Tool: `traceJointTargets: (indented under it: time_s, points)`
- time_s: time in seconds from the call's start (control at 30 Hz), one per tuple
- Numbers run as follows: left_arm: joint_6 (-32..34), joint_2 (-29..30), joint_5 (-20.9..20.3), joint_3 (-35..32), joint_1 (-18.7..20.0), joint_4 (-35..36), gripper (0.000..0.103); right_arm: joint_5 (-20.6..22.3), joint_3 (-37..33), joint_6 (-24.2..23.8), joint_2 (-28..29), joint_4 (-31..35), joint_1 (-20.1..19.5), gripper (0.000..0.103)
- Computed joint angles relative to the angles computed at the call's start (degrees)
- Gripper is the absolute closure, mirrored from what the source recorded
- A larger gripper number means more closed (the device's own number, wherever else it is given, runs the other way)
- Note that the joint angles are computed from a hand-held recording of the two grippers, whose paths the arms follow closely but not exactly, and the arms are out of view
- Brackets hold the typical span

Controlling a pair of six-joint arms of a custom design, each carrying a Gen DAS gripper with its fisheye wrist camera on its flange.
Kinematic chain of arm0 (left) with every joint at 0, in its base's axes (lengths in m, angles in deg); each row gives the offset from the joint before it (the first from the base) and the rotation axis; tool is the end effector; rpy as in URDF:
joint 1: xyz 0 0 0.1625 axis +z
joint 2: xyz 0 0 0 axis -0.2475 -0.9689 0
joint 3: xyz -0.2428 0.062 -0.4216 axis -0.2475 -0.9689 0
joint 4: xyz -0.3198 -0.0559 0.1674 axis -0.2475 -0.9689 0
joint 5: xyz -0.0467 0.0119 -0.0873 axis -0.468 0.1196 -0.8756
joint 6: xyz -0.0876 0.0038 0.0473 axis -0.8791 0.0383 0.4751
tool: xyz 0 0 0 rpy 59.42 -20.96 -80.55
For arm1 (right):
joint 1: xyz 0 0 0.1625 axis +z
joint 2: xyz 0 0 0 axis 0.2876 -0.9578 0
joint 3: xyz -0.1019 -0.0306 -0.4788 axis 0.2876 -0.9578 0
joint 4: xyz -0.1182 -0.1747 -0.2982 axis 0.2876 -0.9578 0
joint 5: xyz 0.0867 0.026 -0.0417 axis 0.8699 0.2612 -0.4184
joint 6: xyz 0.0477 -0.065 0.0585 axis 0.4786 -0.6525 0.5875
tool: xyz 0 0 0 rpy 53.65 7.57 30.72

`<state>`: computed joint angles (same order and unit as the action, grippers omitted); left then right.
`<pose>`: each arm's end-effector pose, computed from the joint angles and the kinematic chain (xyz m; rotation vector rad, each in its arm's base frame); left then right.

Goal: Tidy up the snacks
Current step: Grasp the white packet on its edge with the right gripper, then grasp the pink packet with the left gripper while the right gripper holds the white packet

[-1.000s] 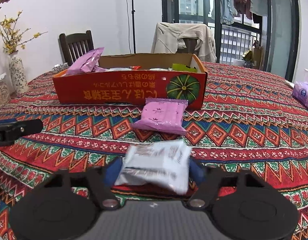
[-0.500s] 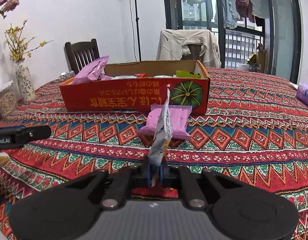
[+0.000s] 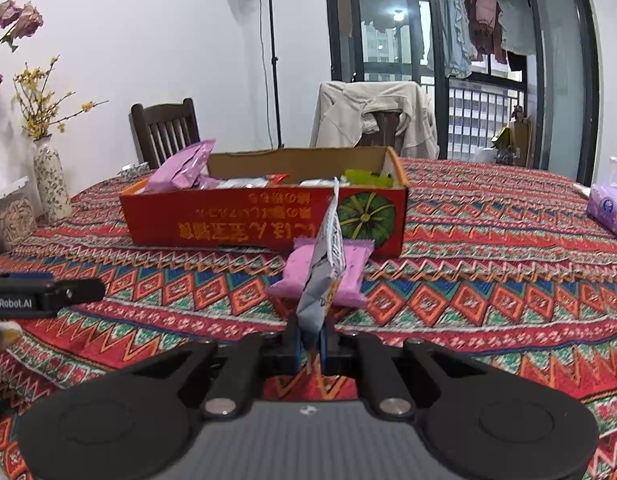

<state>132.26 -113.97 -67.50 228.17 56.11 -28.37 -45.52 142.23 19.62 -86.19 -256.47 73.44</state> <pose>-0.0271 -0.3337 0.1522 0.0544 1.9538 -1.3121 0.1419 -0.4691 -0.0646 1.1458 -2.4294 1.0588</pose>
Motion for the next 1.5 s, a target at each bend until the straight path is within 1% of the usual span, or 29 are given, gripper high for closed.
traceJointTargets:
  time_s: [0.1,0.17,0.27,0.4,0.6,0.73,0.8,0.83,0.9,1.0,1.1,1.17,1.27,1.37,1.5]
  points:
    - [-3.7,1.4,0.3,-2.3,0.2,5.7,0.0,0.8,-0.3,0.0,-0.5,-0.7,-0.5,0.095]
    - [-4.8,1.4,1.2,-3.5,0.0,7.6,0.0,1.3,-0.7,0.0,-1.1,-0.7,-0.8,0.095]
    - [-4.2,2.0,1.5,-5.5,-0.8,9.2,0.0,2.0,-1.3,-0.2,-2.0,-0.4,-1.3,0.095]
    - [-0.1,2.9,2.5,-9.0,-1.1,9.7,0.0,2.8,-2.5,-0.4,-3.3,0.3,-1.9,0.095]
    - [1.2,5.2,5.9,-16.1,0.9,13.9,0.0,3.5,-5.4,-0.9,-5.0,2.0,-2.7,0.095]
    - [2.2,7.7,6.6,-21.5,2.1,16.3,0.0,4.0,-8.0,-1.3,-5.4,3.1,-3.5,0.095]
    - [2.3,9.1,6.9,-24.0,2.8,18.0,0.0,4.9,-9.1,-0.5,-5.9,4.7,-4.3,0.095]
    - [2.0,10.0,6.9,-25.3,3.1,19.0,0.0,5.8,-9.5,0.4,-6.1,5.8,-4.8,0.095]
    - [0.9,11.9,6.9,-27.9,3.7,21.3,0.0,6.3,-10.0,2.1,-6.4,7.9,-5.5,0.095]
    - [-1.8,14.2,7.3,-31.3,4.9,25.1,0.0,6.9,-10.2,3.2,-6.3,7.7,-6.0,0.095]
    - [-5.8,16.7,8.1,-35.3,6.1,30.9,0.0,6.0,-10.5,4.2,-6.3,8.4,-6.1,0.095]
    - [-6.2,17.7,8.5,-37.0,6.8,32.1,0.0,5.6,-10.4,4.5,-6.1,7.8,-6.1,0.095]
    - [-7.2,19.4,8.2,-39.4,7.3,34.1,0.0,6.3,-10.1,4.9,-6.0,7.1,-6.4,0.095]
    - [-6.9,20.3,8.9,-40.7,8.0,35.0,0.0,6.2,-10.1,5.4,-6.2,7.4,-6.5,0.095]
    - [-8.2,22.1,8.8,-43.1,8.8,37.7,0.0,6.4,-10.0,5.2,-6.1,7.2,-6.6,0.095]
